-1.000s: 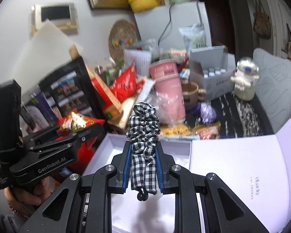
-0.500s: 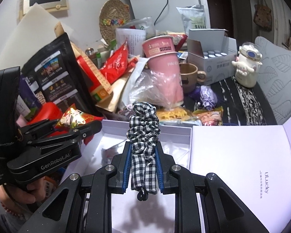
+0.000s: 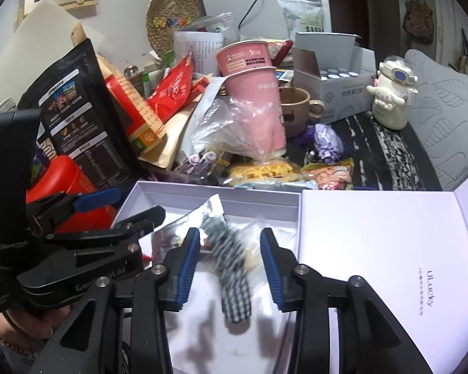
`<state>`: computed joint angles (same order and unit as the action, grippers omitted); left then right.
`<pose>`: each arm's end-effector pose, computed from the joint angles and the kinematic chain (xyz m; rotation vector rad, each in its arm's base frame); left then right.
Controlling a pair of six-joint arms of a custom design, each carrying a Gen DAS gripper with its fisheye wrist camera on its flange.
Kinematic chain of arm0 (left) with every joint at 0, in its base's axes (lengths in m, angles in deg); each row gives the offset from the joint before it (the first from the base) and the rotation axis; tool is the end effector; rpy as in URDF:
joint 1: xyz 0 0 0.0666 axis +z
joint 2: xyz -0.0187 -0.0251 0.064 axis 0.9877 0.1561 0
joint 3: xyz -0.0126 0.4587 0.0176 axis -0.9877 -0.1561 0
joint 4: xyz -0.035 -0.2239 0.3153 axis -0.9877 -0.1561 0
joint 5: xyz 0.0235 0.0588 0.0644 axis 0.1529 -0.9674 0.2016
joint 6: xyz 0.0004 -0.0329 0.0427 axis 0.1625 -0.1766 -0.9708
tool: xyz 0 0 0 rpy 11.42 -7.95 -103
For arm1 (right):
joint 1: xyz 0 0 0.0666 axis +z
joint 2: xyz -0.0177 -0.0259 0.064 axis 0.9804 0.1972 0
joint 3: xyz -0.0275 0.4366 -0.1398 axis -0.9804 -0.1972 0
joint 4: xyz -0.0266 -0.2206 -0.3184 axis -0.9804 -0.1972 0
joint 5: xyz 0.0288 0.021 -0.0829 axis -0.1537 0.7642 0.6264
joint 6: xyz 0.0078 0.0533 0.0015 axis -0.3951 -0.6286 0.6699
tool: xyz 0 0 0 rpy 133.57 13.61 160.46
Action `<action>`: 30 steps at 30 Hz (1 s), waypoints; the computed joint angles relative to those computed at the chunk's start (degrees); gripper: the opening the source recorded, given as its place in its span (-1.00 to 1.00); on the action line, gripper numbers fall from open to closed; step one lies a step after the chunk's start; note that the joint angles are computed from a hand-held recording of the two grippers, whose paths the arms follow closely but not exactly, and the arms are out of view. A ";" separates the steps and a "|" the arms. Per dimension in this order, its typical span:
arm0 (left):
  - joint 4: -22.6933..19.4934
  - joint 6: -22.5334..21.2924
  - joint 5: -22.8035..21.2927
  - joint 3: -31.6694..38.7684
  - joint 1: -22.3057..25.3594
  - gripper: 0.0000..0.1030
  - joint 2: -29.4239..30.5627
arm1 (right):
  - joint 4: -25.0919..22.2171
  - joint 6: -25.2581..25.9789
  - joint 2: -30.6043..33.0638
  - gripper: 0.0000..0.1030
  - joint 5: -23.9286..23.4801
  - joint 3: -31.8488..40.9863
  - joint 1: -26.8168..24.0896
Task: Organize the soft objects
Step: 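Withdraw both open tools from the box toward the items on the table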
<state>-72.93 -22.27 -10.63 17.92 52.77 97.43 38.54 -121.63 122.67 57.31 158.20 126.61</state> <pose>0.4557 -0.2432 0.3398 0.5849 2.3912 -0.1492 0.3843 0.4020 0.3480 0.1301 2.3924 0.1679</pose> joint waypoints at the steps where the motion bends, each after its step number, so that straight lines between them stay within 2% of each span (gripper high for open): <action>1: 0.00 -0.06 -0.03 -0.02 -0.05 0.39 -0.03 | -0.20 -0.06 -0.03 -0.22 0.11 0.04 -0.01; 8: 1.12 -0.48 0.04 -0.62 -0.42 0.39 -1.01 | -0.71 0.14 -0.43 -0.22 1.43 0.04 0.41; 12: 1.67 -0.27 2.33 -1.07 -0.17 0.39 -2.12 | -0.28 -0.01 -0.96 -0.22 2.03 -0.22 0.63; 14: 2.24 0.13 5.50 -1.57 0.27 0.39 -3.18 | 0.12 -0.46 -1.49 -0.22 2.35 -0.52 0.94; 18: 2.31 0.42 5.38 -2.06 -0.22 0.39 -5.50 | -0.19 -1.02 -2.70 -0.22 3.58 -0.73 2.00; 30: 0.46 0.46 5.12 -3.47 -1.62 0.39 -14.18 | -8.18 -4.00 -7.10 -0.22 13.89 1.96 7.93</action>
<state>-72.47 -21.81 -5.52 14.45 51.16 83.25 30.36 -125.63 115.57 71.20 160.15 134.54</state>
